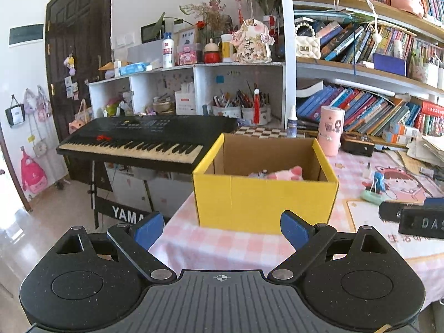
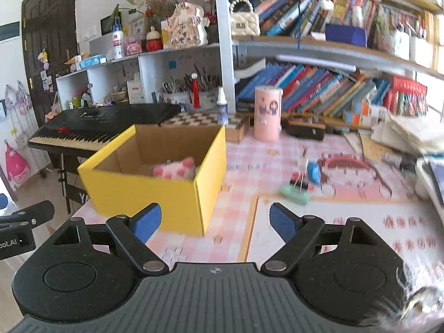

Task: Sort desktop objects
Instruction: 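Withdraw both open tools from the yellow box back over the desk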

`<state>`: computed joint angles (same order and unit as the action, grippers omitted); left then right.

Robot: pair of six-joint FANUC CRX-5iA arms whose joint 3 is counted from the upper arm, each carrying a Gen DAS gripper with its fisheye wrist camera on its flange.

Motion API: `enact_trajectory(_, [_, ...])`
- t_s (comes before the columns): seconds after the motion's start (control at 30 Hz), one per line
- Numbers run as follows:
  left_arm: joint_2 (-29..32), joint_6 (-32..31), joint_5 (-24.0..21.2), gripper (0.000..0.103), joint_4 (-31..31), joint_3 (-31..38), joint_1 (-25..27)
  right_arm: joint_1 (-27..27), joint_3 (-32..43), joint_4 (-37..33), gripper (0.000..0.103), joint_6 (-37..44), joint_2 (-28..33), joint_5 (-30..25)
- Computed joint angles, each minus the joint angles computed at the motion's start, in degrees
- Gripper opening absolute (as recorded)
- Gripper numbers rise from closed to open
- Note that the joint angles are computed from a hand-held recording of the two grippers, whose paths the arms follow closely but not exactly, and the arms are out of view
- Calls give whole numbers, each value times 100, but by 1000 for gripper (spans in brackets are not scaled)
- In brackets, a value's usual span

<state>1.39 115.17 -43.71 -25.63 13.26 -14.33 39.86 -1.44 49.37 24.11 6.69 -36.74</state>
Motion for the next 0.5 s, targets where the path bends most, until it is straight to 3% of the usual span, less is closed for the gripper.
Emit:
enact_trajectory(0.17, [-156,60,-56,93,46,-189,-53,255,-347,20,85,-296,-237,-336])
enact_trajectory(0.5, [-194,-391,34,93,574,-447,-146,497,-813,-47,86,-236,-655,-734])
